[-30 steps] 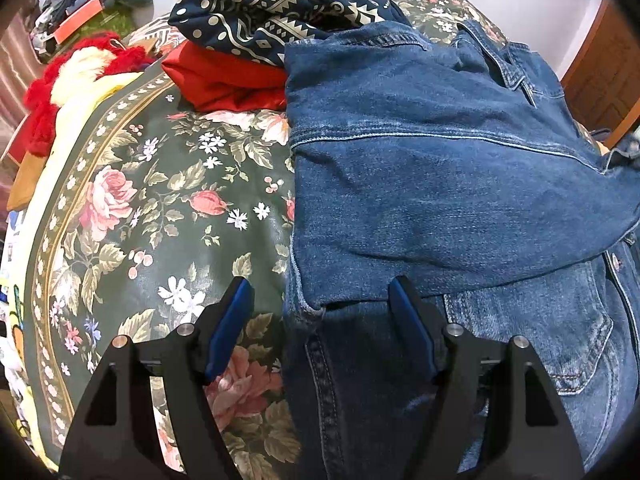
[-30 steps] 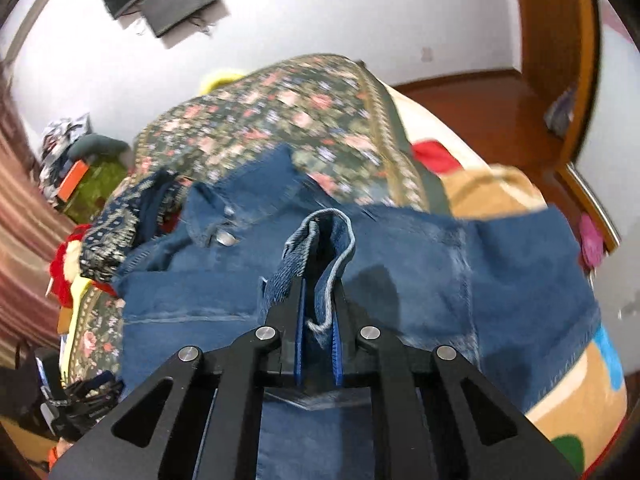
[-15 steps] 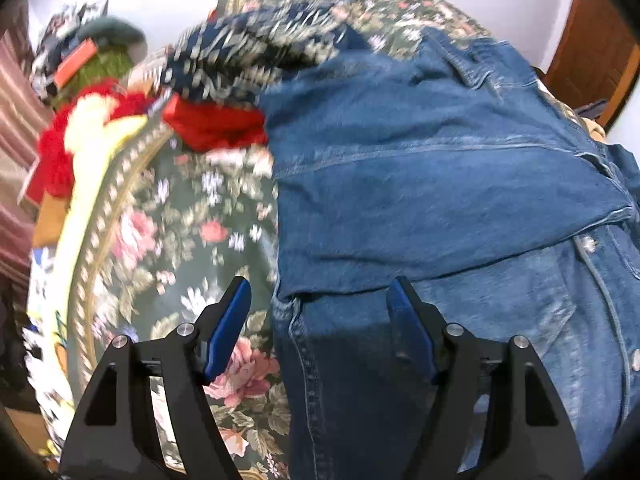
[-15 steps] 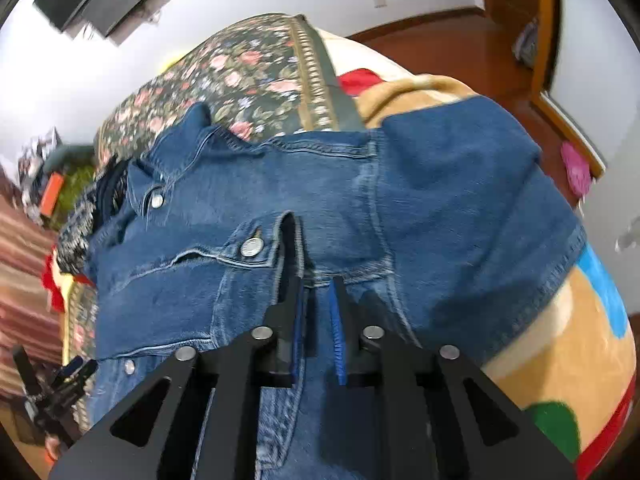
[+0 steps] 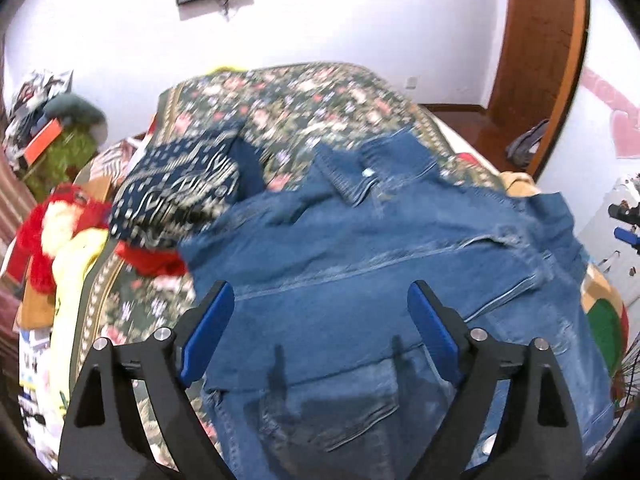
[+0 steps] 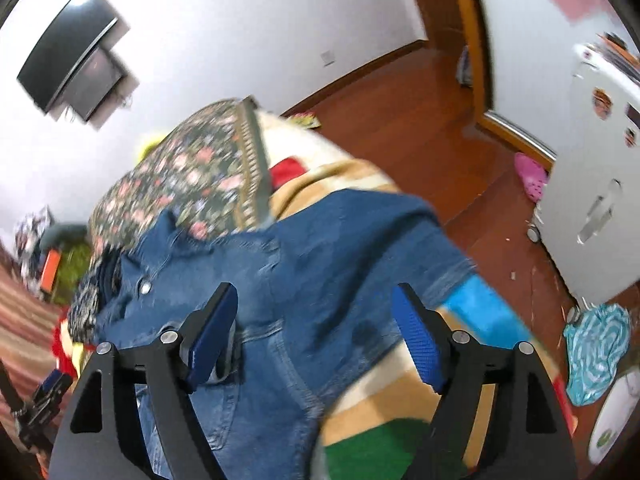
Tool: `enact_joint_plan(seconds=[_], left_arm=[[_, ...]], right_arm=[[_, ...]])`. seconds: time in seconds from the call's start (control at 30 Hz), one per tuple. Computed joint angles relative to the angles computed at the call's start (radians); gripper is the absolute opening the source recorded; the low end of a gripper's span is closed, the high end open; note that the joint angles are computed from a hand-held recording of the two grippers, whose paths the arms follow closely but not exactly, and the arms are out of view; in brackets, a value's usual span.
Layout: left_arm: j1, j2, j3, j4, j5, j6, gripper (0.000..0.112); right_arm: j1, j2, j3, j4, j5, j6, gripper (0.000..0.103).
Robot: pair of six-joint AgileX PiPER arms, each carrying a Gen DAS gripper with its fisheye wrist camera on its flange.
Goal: Fold large clothes
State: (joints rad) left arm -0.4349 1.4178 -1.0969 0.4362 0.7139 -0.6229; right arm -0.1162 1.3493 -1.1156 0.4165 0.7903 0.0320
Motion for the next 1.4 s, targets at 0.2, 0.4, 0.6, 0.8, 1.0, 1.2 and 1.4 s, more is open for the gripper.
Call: enact_joint_plan(seconds=[0.2, 0.4, 0.6, 0.8, 1.0, 1.2, 1.4], left_arm=[[-0.038, 0.044, -0.056, -0.009, 0.001, -0.002, 0.093], [-0.041, 0.077, -0.042, -0.017, 0.001, -0.008, 0.093], [-0.012, 0.094, -0.028, -0.075, -0.004, 0.014, 0.093], [0.001, 0.087, -0.014, -0.095, -0.017, 0.004, 0.093], [-0.002, 0.074, -0.004, -0.078, -0.011, -0.010, 0.093], [-0.003, 0.041, 0.012, -0.061, -0.006, -0.018, 0.093], [0.004, 0.008, 0.036, -0.062, -0.011, -0.019, 0.093]], right_arm=[[-0.182, 0.082, 0.050, 0.202, 0.027, -0.119, 0.077], [-0.298, 0.262, 0.068, 0.401, 0.052, -0.198, 0.077], [-0.301, 0.392, 0.003, 0.478, 0.030, -0.221, 0.079], [-0.270, 0.505, -0.080, 0.399, -0.023, -0.108, 0.064], [-0.291, 0.468, -0.036, 0.431, -0.060, -0.117, 0.022], [-0.216, 0.334, -0.033, 0.259, -0.124, -0.022, 0.014], [-0.098, 0.170, -0.104, 0.140, -0.135, 0.029, 0.013]])
